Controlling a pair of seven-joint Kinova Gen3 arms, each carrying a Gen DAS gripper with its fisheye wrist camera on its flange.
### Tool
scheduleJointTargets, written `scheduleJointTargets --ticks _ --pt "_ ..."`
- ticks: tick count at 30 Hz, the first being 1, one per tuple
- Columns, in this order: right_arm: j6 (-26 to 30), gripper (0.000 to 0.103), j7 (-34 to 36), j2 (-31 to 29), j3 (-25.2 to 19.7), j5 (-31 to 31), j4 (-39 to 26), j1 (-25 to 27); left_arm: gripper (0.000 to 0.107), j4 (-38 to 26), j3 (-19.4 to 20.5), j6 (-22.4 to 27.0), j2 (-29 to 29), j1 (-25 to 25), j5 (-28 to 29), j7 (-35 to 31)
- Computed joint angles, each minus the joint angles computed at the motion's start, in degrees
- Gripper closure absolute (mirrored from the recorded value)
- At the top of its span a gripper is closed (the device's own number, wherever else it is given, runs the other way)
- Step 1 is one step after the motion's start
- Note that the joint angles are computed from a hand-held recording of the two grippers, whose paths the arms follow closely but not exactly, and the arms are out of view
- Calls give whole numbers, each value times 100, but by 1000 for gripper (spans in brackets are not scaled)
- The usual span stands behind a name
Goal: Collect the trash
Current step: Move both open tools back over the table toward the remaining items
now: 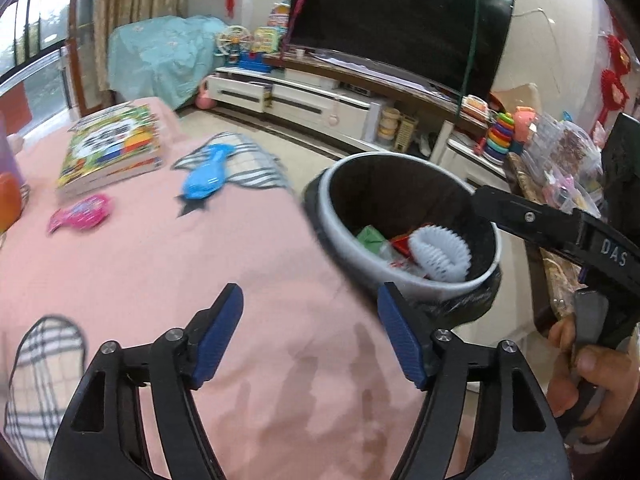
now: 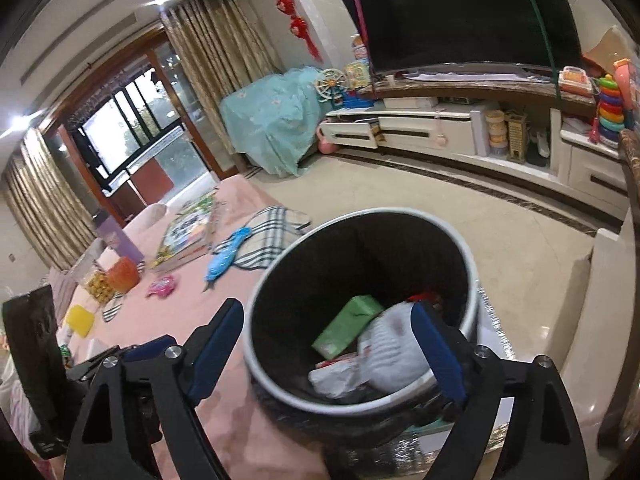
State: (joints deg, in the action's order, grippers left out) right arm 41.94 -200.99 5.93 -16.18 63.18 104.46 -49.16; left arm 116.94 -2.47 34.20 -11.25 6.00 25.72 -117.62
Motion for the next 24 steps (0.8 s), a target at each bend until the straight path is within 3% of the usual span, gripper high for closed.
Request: scheduleJointTargets --ticks 8,15,24 --pt "59 14 -292 283 -52 407 -199 -428 32 513 -601 81 -505 -347 -8 -247" --pt "-124 8 -45 609 46 585 -532 -772 31 765 -1107 197 -817 -677 -152 -384" --pt "-787 8 823 1199 379 9 -1173 -1061 30 975 -1806 411 -1184 -1249 -424 -498"
